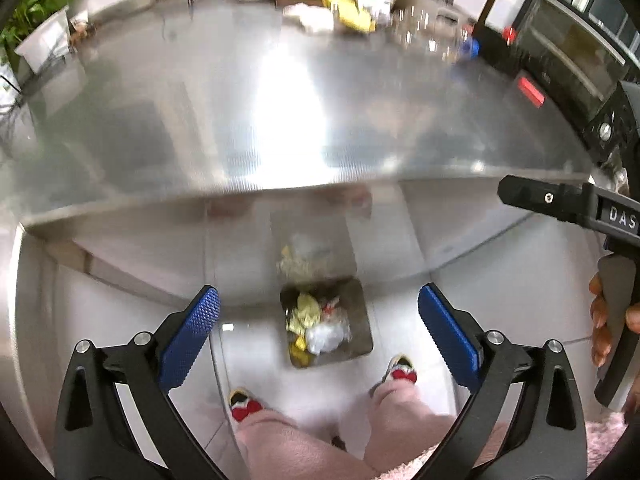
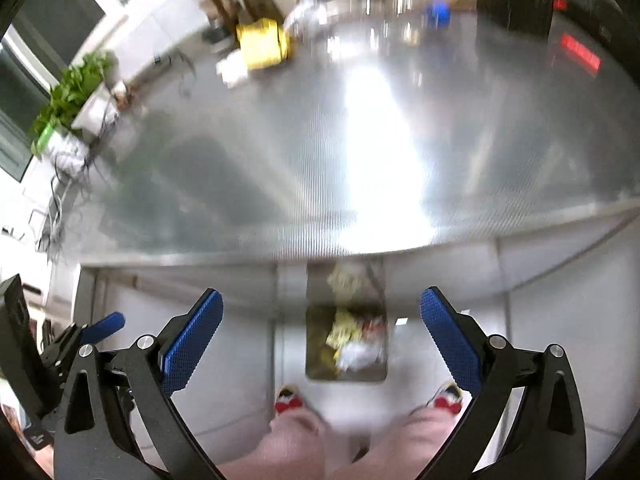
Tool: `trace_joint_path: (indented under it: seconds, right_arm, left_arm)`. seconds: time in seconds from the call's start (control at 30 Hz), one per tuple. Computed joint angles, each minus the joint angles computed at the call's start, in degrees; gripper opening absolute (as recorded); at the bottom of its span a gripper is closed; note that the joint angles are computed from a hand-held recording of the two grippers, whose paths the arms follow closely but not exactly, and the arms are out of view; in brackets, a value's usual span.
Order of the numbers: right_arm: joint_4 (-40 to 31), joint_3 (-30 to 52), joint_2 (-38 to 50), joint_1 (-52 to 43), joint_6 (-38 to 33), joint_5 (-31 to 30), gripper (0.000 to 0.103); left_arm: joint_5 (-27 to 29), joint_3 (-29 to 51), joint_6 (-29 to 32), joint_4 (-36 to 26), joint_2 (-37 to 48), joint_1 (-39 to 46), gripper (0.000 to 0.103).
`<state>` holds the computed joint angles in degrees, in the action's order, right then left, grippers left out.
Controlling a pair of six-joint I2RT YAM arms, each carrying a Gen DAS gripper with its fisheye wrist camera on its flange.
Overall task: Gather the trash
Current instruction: 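Open both tools to drop the white bag and clear wrap into the bin, then grasp the yellow snack bag with the left tool while the right tool grasps the plastic bottle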
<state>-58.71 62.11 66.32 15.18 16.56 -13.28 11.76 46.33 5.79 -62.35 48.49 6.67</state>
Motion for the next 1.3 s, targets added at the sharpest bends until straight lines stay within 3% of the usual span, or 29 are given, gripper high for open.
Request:
trace_joint_path:
  seconds: [0.17, 0.4, 0.83, 1.1, 1.3]
  right_arm:
    - [-0.08, 7.45, 4.83, -4.43, -2.32, 1.1, 0.099]
    - [3.27, 16.87, 15.24, -6.28, -3.17, 4.46, 0.099]
    - [4.39, 39.78, 36.47, -6.01, 2.55, 10.93, 0.099]
    - [2.62, 48.05, 45.28, -6.2, 5.86, 13.16, 0.099]
    - [1.73, 51.96, 50.51, -6.48, 8.83, 13.25, 0.099]
  left_arm:
    - [-0.39, 9.55, -1.32, 0.18, 4.74, -1.26, 0.094]
    - [-1.19, 18.49, -1.14, 6.15, 15.58, -1.65, 0.094]
    - [-2.4, 34.68, -2.14, 15.04, 37.26, -5.42, 0.093]
    - [-0.23, 46.87, -2.97, 16.63, 50.86, -7.57, 0.075]
    - [-0.59, 56.72, -3.69, 15.94, 60.55, -8.8, 0.074]
